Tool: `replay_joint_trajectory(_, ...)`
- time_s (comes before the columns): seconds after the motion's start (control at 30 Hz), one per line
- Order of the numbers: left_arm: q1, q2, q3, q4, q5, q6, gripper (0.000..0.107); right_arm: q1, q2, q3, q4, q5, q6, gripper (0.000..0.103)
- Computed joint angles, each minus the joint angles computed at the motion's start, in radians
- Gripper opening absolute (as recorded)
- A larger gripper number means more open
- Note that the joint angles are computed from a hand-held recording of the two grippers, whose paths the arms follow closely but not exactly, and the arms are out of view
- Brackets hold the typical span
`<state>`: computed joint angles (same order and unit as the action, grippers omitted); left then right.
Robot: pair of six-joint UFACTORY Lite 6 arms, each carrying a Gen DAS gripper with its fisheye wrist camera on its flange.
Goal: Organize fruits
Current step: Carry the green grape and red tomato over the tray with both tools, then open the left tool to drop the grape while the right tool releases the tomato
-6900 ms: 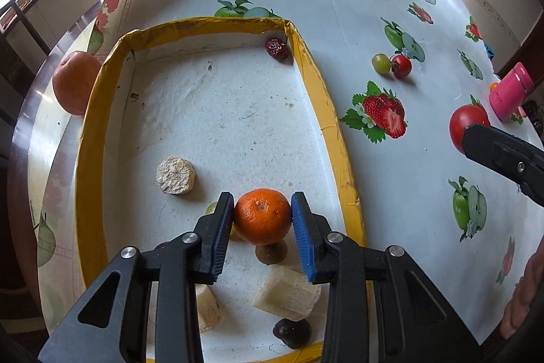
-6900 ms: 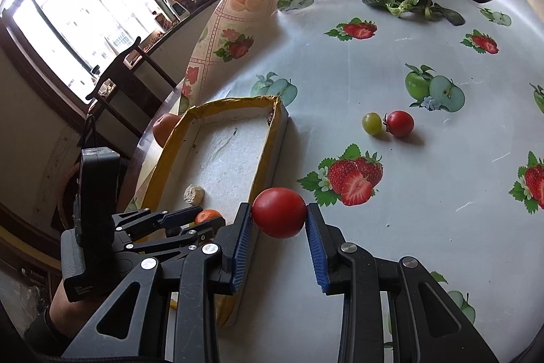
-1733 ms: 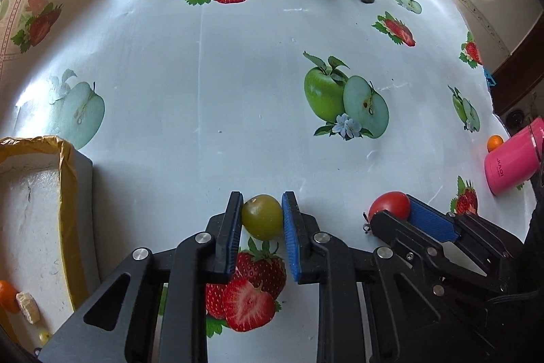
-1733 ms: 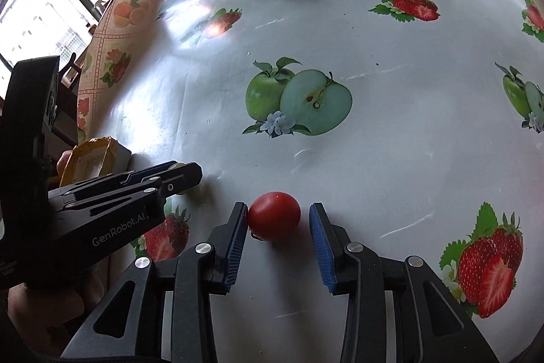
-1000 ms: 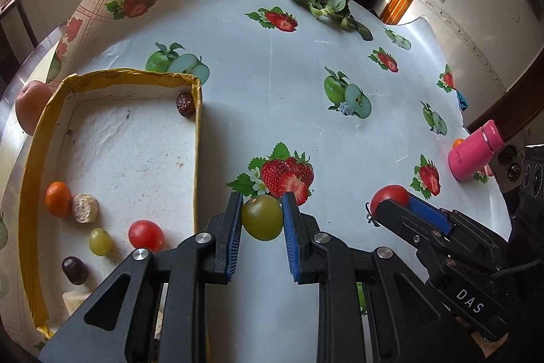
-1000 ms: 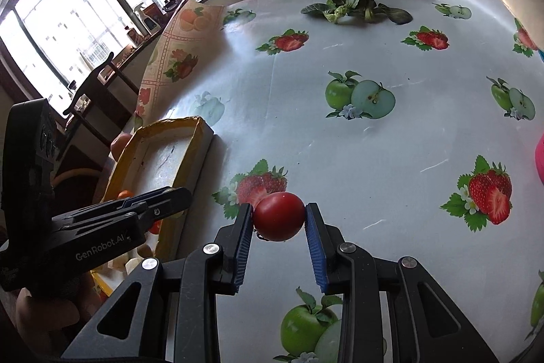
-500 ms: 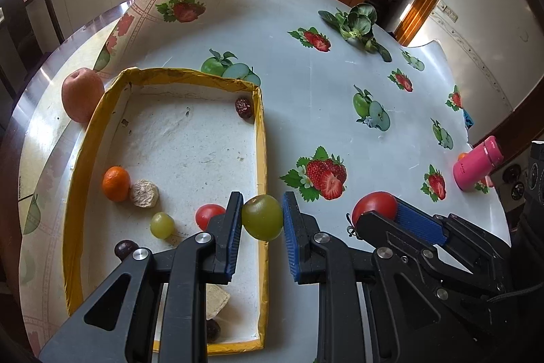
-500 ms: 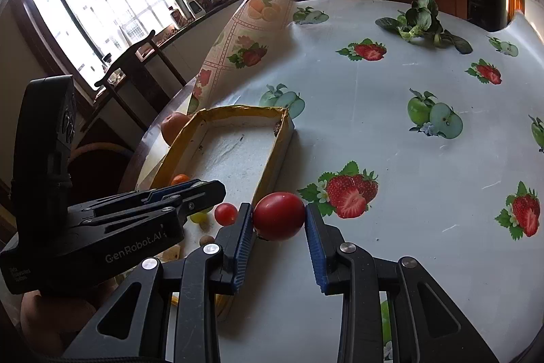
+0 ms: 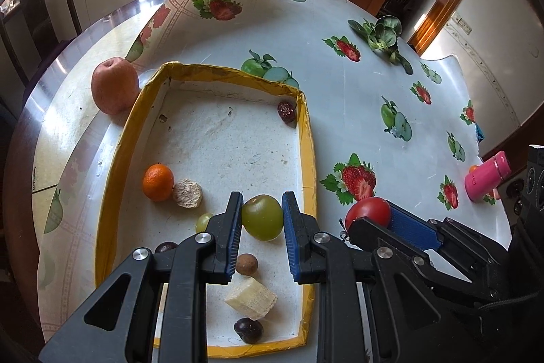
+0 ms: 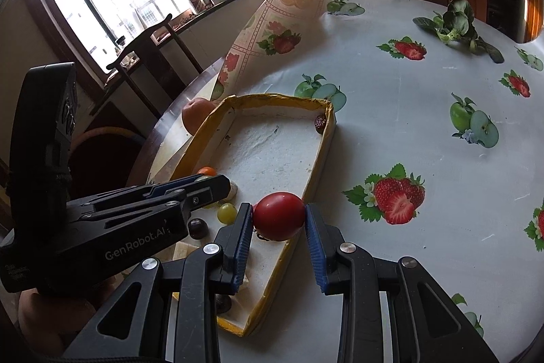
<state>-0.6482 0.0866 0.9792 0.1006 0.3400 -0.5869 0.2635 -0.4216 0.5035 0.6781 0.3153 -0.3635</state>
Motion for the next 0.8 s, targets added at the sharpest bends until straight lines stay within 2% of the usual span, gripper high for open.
replay_joint_trajectory(0.3, 0.102, 0.05, 0.007, -0.135, -0.026, 0.178, 0.02, 0.048, 0.202, 0.093, 0.203, -0.071, -0.194, 0.032)
replay_joint_trajectory(0.5, 0.188, 0.155, 0.112, -0.2, -0.022, 0.296, 0.02, 0.043, 0.425, 0.242, 0.394, -0.092, -0.405, 0.032)
replay_joint_trajectory(0.6, 0.22, 0.255, 0.215, -0.231, -0.008, 0.345, 0.02, 0.05, 0.544, 0.332, 0.356, -0.125, -0.381, 0.032)
replay_joint_trajectory(0.8, 0.233, 0.445, 0.401, -0.177, 0.031, 0.311, 0.02, 0.066, 0.726, 0.477, 0.228, -0.146, -0.277, 0.032)
